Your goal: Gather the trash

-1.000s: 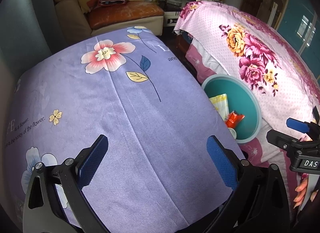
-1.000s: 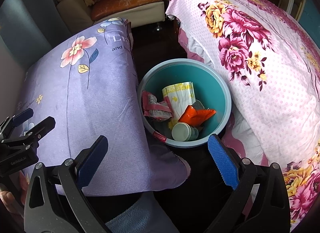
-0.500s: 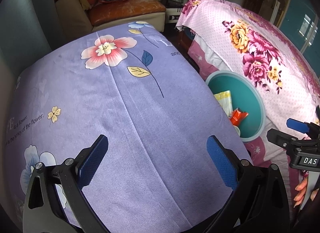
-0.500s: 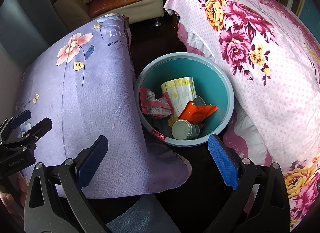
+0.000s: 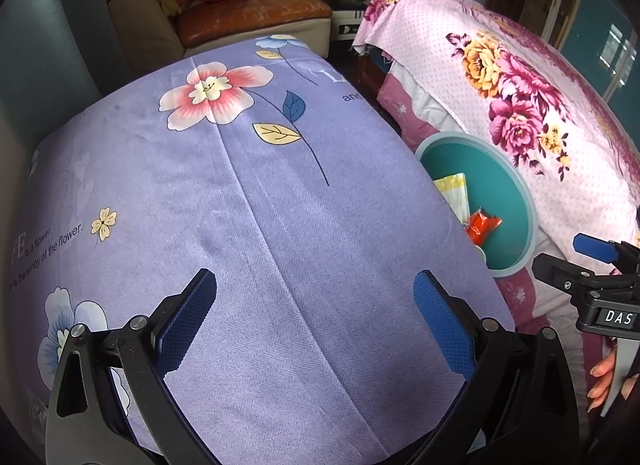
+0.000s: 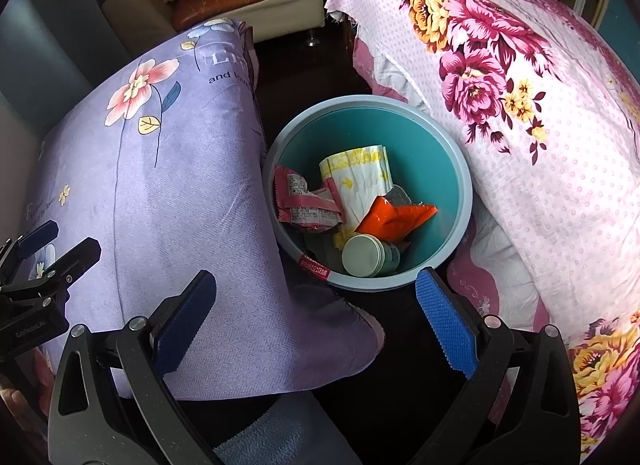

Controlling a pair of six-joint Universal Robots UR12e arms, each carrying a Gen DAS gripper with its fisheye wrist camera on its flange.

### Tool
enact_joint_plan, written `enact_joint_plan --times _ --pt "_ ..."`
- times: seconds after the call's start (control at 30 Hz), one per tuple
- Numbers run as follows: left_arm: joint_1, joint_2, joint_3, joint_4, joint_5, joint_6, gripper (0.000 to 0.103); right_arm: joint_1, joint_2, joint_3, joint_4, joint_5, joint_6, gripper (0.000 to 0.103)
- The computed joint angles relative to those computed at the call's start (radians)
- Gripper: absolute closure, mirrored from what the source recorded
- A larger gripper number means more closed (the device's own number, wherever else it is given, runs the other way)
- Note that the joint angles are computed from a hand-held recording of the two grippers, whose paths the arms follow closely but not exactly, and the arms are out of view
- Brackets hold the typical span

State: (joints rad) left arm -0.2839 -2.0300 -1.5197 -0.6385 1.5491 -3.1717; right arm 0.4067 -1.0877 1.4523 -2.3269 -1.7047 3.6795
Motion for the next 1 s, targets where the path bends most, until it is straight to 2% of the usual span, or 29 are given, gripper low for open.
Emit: enact_joint_plan --times 1.0 --pt "0.000 -0.006 0.003 -0.025 -0.001 -0.012 0.004 0.011 0.006 -0.010 0.014 -0.050 -0.020 0.007"
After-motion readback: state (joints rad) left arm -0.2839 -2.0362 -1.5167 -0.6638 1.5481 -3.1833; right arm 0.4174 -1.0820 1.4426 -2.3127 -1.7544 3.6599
